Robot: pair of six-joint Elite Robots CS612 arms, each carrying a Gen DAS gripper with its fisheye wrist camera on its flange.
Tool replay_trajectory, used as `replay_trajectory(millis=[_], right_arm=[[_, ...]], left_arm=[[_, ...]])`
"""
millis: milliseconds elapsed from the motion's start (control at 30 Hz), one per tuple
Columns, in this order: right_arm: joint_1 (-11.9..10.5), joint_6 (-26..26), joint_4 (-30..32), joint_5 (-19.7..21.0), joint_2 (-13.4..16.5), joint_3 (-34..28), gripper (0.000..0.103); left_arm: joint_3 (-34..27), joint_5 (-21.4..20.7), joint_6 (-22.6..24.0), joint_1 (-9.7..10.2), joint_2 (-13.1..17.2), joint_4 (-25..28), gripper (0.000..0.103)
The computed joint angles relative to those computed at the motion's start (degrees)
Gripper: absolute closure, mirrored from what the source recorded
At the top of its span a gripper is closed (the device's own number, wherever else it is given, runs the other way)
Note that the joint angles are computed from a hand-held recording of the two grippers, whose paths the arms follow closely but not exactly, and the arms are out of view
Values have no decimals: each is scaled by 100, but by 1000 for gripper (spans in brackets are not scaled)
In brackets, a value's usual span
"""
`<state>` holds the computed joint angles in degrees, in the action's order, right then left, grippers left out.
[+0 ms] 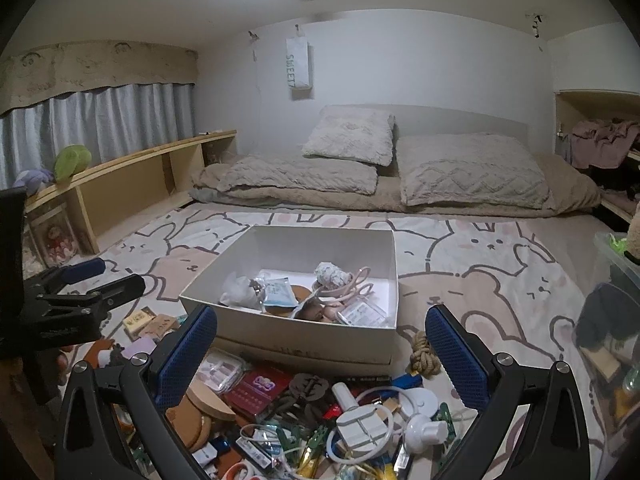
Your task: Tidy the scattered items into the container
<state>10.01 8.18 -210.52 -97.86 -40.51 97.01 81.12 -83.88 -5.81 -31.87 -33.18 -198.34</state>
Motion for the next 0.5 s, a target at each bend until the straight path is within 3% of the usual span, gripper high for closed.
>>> replay_trajectory(millis=[500], right_arm=[[19, 14, 133, -73, 11, -50, 0]], left_arm=[[88, -104, 77, -19, -50, -139, 0]])
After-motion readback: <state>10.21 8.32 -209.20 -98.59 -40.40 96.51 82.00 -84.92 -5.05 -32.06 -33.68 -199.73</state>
